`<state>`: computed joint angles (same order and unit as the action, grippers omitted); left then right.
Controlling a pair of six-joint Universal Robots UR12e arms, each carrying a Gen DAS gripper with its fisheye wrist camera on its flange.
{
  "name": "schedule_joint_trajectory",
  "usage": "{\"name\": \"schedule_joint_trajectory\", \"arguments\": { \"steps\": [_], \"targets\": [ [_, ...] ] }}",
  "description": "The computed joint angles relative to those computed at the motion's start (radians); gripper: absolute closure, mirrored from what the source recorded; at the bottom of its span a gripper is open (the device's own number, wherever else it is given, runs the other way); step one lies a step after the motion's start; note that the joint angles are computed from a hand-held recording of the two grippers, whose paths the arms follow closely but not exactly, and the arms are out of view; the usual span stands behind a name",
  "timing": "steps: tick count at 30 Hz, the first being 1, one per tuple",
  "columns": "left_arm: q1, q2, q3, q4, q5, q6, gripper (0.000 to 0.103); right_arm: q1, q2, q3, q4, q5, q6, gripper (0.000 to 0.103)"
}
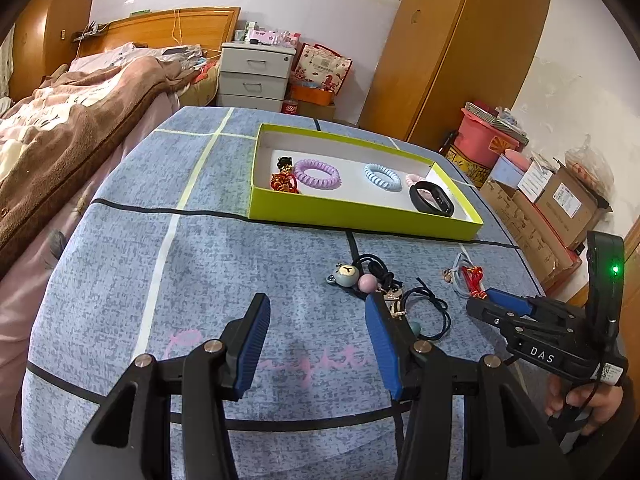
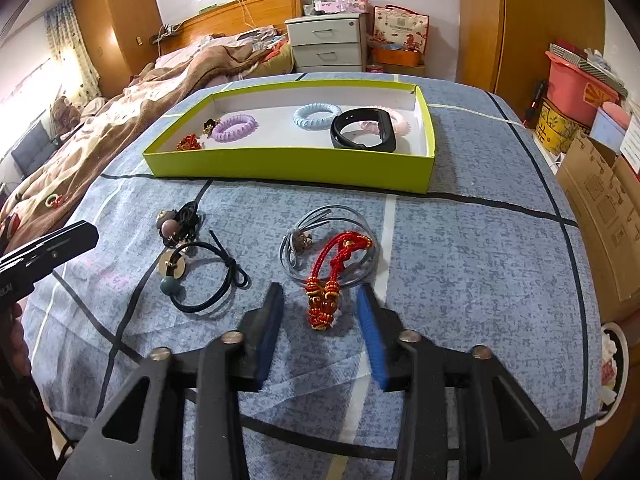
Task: Organize jewelry
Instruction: 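Grasp the red tassel ornament with the right tool, then grasp the black beaded cord bracelet with the left tool while the right tool holds the tassel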
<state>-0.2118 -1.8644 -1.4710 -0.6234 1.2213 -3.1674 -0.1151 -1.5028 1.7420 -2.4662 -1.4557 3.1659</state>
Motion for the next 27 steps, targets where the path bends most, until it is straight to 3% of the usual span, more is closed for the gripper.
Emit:
{"name": "schedule_joint_trajectory", "arguments": {
  "steps": [4,5,18,27],
  "targets": [
    [0.001,-0.002,0.003,-0.008,0.002,-0.004,0.052,-0.002,0.001,0.000,0.000,0.004,0.000,0.081],
    [0.001,-0.001,0.001,-0.006,0.001,-0.005,0.052,-0.002,0.000,0.001,0.000,0.001,-0.002,0.087],
    [-0.005,-0.005,0.008,-0.021,0.003,0.007,0.052,-0.014,-0.029,0.036,-0.100,0.029,0.018,0.089],
    [-0.018,-0.029,0.044,-0.066,-0.012,0.028,0.052,-0.040,-0.048,0.052,-0.118,0.037,0.048,0.089]
  ]
}}
